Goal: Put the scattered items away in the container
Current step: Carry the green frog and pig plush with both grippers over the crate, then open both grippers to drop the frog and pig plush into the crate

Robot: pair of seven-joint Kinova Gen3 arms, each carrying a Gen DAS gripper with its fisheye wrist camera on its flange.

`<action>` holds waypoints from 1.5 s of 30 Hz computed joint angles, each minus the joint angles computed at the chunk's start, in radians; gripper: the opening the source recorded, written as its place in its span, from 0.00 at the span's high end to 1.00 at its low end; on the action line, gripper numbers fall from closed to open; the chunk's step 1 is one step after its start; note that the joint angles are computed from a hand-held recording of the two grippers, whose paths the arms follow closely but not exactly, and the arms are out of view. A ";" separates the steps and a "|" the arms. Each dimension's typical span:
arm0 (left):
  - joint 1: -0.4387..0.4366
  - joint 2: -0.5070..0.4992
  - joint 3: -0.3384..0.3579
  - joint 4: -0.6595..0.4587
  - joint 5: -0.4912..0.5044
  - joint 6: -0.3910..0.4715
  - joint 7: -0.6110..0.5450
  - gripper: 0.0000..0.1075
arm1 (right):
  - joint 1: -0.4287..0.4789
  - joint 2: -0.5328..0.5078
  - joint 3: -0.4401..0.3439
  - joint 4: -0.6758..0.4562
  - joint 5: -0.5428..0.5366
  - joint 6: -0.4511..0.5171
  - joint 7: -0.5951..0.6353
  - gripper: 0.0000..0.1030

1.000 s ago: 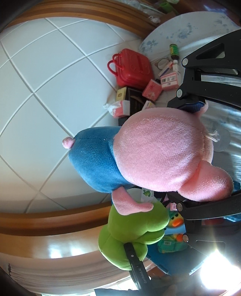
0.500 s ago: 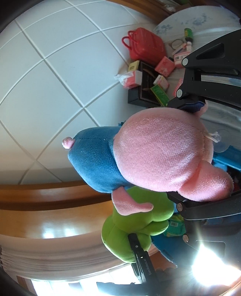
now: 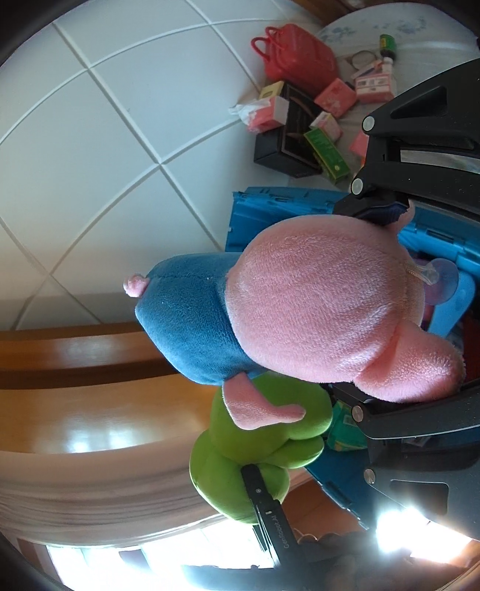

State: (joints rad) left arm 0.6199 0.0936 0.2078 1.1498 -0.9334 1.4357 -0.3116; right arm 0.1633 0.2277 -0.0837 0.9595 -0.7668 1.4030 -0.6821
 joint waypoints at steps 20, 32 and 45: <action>-0.108 0.056 -0.082 -0.056 0.107 -0.143 -0.167 0.46 | -0.096 0.043 -0.025 -0.033 0.123 -0.093 -0.102 0.39; -0.105 0.117 -0.151 -0.130 0.221 -0.104 -0.232 0.13 | -0.125 0.057 -0.036 -0.013 0.200 -0.117 -0.100 0.00; -0.014 0.143 -0.115 -0.156 0.187 -0.134 -0.223 0.13 | 0.007 0.044 -0.013 0.048 0.100 -0.098 -0.023 0.00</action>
